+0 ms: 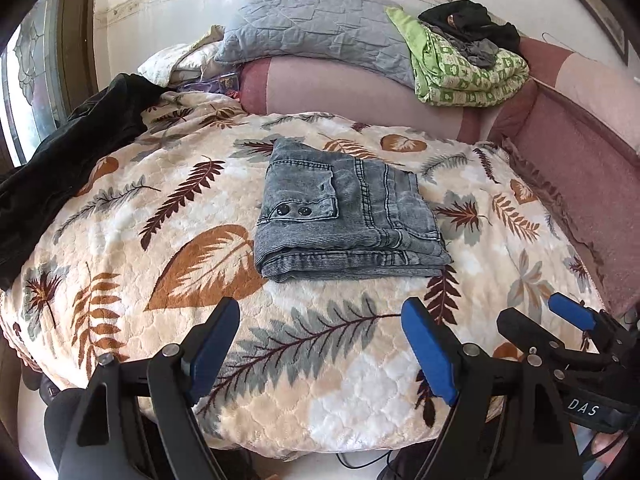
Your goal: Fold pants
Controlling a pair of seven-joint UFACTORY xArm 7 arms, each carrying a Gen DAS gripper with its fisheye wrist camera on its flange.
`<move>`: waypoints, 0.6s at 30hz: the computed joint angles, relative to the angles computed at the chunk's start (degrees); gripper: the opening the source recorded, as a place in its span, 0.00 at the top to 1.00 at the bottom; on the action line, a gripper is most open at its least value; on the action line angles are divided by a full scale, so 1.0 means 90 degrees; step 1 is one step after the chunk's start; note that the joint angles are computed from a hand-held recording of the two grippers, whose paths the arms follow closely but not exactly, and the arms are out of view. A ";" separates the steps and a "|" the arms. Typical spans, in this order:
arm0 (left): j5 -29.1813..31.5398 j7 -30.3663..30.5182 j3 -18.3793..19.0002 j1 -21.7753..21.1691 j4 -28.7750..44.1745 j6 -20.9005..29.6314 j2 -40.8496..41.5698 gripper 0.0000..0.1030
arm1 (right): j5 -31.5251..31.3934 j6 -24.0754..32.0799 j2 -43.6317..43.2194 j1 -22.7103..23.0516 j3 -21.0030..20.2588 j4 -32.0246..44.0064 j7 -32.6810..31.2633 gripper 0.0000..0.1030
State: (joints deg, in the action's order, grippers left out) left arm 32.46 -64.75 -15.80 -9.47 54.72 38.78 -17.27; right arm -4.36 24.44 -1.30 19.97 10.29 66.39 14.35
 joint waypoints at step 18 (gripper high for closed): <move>0.0443 -0.0242 -0.0122 0.0137 0.0195 0.0197 -0.0143 0.12 | -0.0500 0.0318 0.0153 0.0139 0.0055 0.0406 0.0032 0.02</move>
State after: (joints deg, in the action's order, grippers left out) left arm 36.46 -66.93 -16.90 -8.23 56.47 40.55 -18.56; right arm -8.85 27.30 0.07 21.22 10.78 70.04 14.64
